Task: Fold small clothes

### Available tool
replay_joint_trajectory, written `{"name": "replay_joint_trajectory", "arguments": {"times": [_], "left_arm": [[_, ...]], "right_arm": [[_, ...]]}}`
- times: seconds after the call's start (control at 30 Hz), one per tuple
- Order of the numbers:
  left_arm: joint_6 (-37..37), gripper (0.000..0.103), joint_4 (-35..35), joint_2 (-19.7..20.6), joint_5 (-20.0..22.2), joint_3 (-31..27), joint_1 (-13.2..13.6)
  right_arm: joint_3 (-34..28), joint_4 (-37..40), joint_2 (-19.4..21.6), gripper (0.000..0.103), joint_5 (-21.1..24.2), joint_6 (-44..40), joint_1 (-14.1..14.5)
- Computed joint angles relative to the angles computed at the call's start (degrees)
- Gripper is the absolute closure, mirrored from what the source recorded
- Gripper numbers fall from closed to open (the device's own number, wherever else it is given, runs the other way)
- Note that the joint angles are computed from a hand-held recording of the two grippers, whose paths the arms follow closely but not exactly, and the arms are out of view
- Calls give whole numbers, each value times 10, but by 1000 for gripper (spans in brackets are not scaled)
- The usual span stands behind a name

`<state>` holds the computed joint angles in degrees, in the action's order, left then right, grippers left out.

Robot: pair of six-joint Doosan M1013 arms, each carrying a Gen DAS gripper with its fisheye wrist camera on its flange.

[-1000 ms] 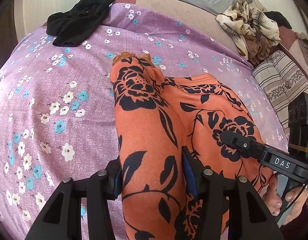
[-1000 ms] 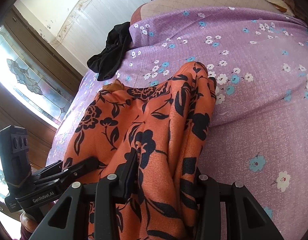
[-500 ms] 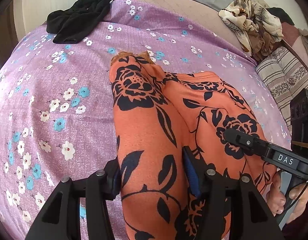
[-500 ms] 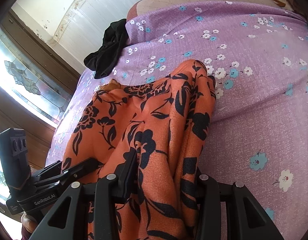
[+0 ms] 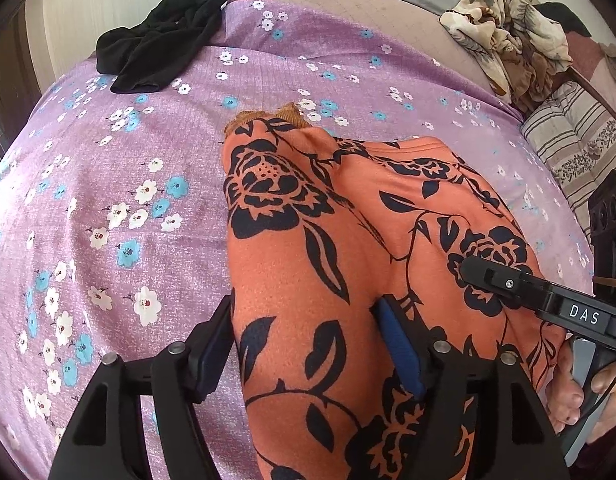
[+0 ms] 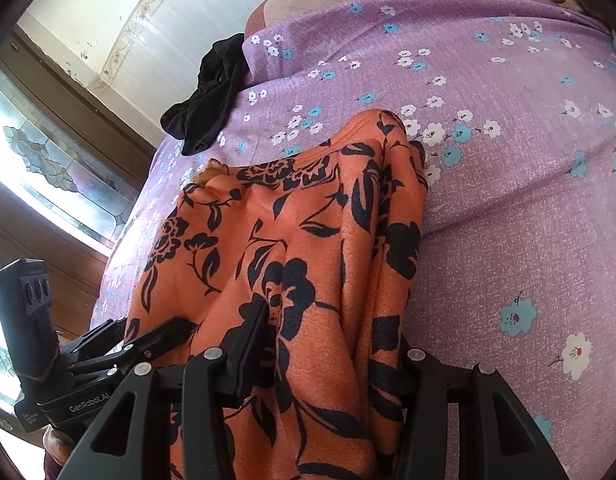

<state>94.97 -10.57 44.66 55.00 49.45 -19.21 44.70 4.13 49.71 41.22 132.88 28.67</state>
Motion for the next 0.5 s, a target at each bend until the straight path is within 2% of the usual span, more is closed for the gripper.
{"name": "replay_joint_trajectory", "arguments": {"times": [0.17,0.27,0.33,0.5], "left_arm": [[-7,24,11,3,-1,-3,-1],[-22,15,15,7,8,-9,0],[-31,10,-2,15,26,-20,5],[-57,5,-93,42,93,-55,28]], "right_arm": [[9,7,-3,48,-8,0,-2],[14,15,-3,44,-12,-2,-3],[19,24,-4,39,-15,-4,-6],[30,62,-7,36,-26,-21,-11]]}}
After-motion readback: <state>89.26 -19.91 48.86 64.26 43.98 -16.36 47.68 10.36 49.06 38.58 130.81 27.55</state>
